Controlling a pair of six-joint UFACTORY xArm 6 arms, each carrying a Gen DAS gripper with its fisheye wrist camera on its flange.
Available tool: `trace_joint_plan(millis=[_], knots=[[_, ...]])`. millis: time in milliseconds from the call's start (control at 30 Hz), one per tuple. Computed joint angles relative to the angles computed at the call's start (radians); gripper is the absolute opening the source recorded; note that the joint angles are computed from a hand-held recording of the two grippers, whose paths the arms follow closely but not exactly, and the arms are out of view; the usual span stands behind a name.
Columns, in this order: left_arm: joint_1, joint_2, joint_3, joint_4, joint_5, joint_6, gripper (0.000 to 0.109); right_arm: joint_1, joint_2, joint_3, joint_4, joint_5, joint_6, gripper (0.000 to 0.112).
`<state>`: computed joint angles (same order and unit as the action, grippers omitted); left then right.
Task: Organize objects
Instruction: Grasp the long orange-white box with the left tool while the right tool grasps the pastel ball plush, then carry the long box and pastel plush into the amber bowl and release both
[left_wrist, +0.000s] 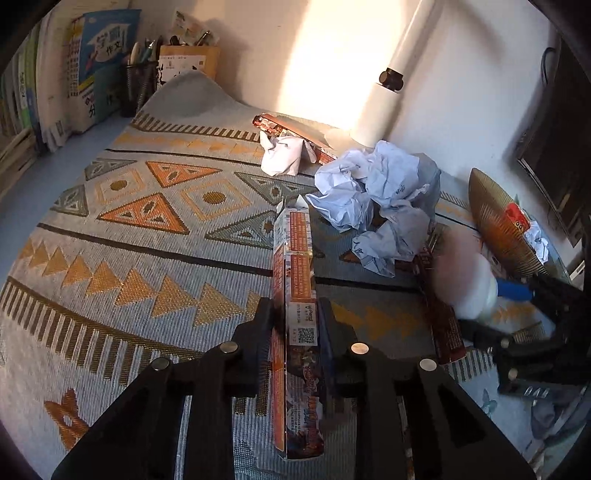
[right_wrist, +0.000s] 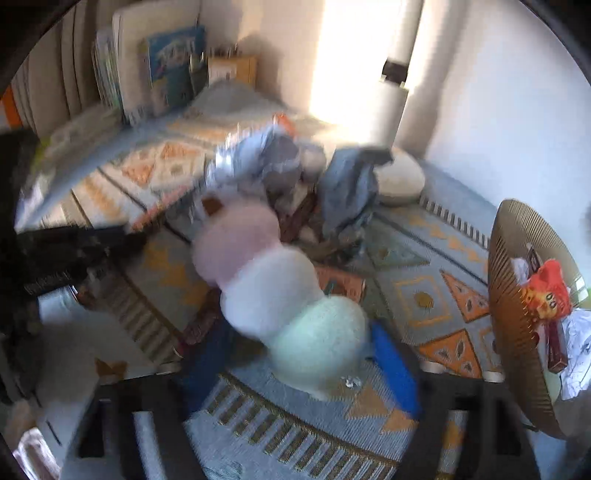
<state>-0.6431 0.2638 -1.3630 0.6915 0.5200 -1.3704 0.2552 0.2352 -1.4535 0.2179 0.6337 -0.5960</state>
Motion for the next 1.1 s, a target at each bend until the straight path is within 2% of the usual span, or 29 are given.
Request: trace_joint_plan(millis=[33, 67, 100, 200, 300, 333, 433, 533, 567, 667, 767, 1000, 1100], knots=[[-0.001, 0.002, -0.002, 0.001, 0.002, 0.0, 0.021, 0.002, -0.025, 0.043, -0.004, -0.03, 0.001, 0.063], [-0.001, 0.002, -0.003, 0.001, 0.003, 0.0, 0.021, 0.001, -0.044, 0.069, -0.004, -0.036, 0.015, 0.05], [0.0, 0.002, -0.002, 0.0, 0.002, 0.001, 0.021, -0.002, -0.061, 0.089, -0.003, -0.033, 0.038, 0.046], [-0.004, 0.006, -0.009, 0.001, 0.012, 0.003, 0.022, -0.037, -0.142, 0.162, 0.101, -0.004, 0.087, 0.046], [-0.005, 0.007, -0.014, 0.0, 0.021, 0.007, 0.022, -0.103, -0.199, 0.203, 0.228, 0.084, 0.139, 0.046], [-0.005, 0.007, -0.014, 0.0, 0.019, 0.007, 0.022, -0.133, -0.215, 0.215, 0.245, 0.121, 0.189, 0.046], [-0.006, 0.007, -0.014, -0.001, 0.02, 0.007, 0.022, -0.173, -0.244, 0.255, 0.268, 0.153, 0.305, 0.046], [-0.005, 0.006, -0.012, 0.001, 0.021, 0.009, 0.022, -0.197, -0.289, 0.321, 0.389, 0.129, 0.27, 0.049], [-0.005, 0.006, -0.012, 0.002, 0.021, 0.008, 0.022, -0.192, -0.297, 0.332, 0.389, 0.115, 0.256, 0.056], [-0.004, 0.007, -0.01, 0.003, 0.014, 0.003, 0.022, -0.168, -0.305, 0.343, 0.343, 0.089, 0.238, 0.073], [-0.006, 0.007, -0.009, 0.005, 0.013, 0.003, 0.022, -0.149, -0.302, 0.346, 0.26, 0.039, 0.221, 0.085], [-0.003, 0.003, 0.0, 0.006, 0.002, -0.001, 0.023, -0.106, -0.176, 0.235, 0.153, 0.004, 0.119, 0.087], [-0.002, 0.004, 0.0, 0.006, 0.001, -0.002, 0.023, -0.084, -0.167, 0.259, 0.104, -0.064, 0.131, 0.086]])
